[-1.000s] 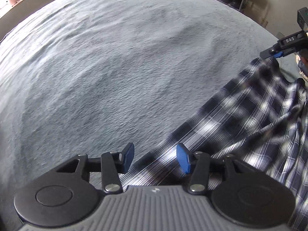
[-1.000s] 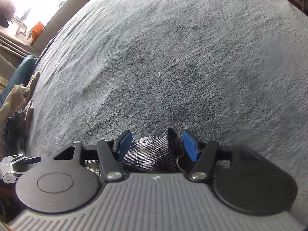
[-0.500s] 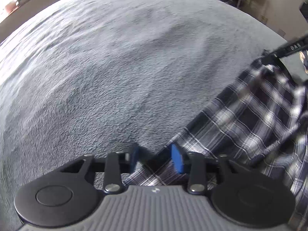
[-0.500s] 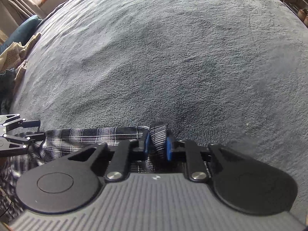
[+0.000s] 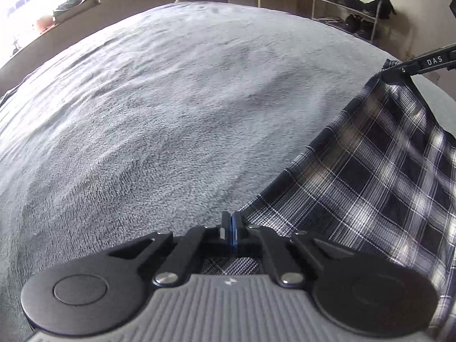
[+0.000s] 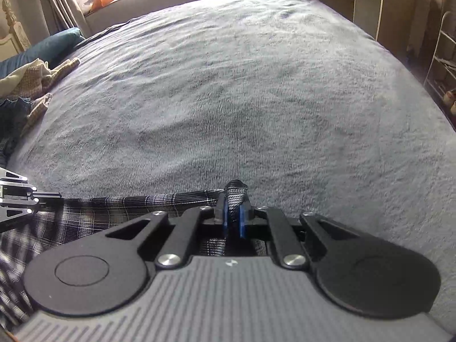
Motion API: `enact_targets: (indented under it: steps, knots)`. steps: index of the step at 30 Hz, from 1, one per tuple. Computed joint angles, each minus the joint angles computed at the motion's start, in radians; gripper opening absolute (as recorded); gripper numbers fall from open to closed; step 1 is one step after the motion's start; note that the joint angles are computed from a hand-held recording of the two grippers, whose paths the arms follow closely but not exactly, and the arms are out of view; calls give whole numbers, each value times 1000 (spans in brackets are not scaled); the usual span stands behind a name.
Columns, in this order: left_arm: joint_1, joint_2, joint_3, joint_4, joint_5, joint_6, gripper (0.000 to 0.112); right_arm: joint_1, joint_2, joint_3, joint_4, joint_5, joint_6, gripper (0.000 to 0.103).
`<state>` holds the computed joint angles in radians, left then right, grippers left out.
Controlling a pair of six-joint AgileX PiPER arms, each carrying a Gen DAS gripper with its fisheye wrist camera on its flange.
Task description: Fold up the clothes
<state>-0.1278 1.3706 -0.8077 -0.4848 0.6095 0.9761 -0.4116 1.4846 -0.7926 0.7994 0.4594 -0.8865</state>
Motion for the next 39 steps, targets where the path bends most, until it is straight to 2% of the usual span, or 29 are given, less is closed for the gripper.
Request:
enact_targets:
  steps: [7, 10, 11, 12, 14, 17, 19, 23, 25, 27, 28, 29, 31, 35, 37, 39]
  knots:
    - [-80, 33, 39, 106, -150, -140, 5, 73, 104, -24, 57, -142, -21, 5]
    - [-80, 42, 26, 100, -145, -173, 10, 90, 155, -25, 2, -186, 79, 8]
    - [-74, 45, 15, 90, -131, -180, 14, 88, 164, -16, 18, -200, 80, 15]
    - [-67, 47, 4, 79, -118, -187, 18, 79, 164, -2, 74, -218, 49, 20]
    - [-48, 45, -12, 46, -97, -187, 43, 46, 143, 40, 269, -249, -75, 31]
    - [-13, 40, -37, 11, -72, -203, 44, -41, 75, 112, 569, -257, -265, 35]
    - [13, 47, -63, 10, -43, -242, 44, -98, 19, 153, 650, -245, -307, 35]
    - [65, 55, -91, 46, -19, -338, 45, -104, -69, 178, 456, -103, -347, 34]
    - [102, 50, -96, 69, -7, -379, 45, -56, -71, 177, 402, -45, -415, 33]
    - [168, 44, -111, 77, 38, -384, 45, 4, -39, 146, 331, -6, -374, 33]
    - [202, 42, -120, 82, 61, -385, 46, 34, -12, 120, 264, -3, -294, 31]
    - [247, 41, -135, 85, 87, -374, 46, 66, 12, 102, 179, -38, -194, 31]
    - [362, 32, -166, 65, 144, -314, 47, 107, 52, 104, -1, -173, 6, 30]
    - [637, 47, -288, 30, 301, -176, 50, -8, 13, 153, -206, -313, 406, 31]
    - [779, 73, -372, 11, 396, -109, 50, -59, -70, 185, -379, -301, 606, 31]
    - [930, 98, -461, -9, 507, -43, 53, -43, -202, 232, -466, -228, 686, 31]
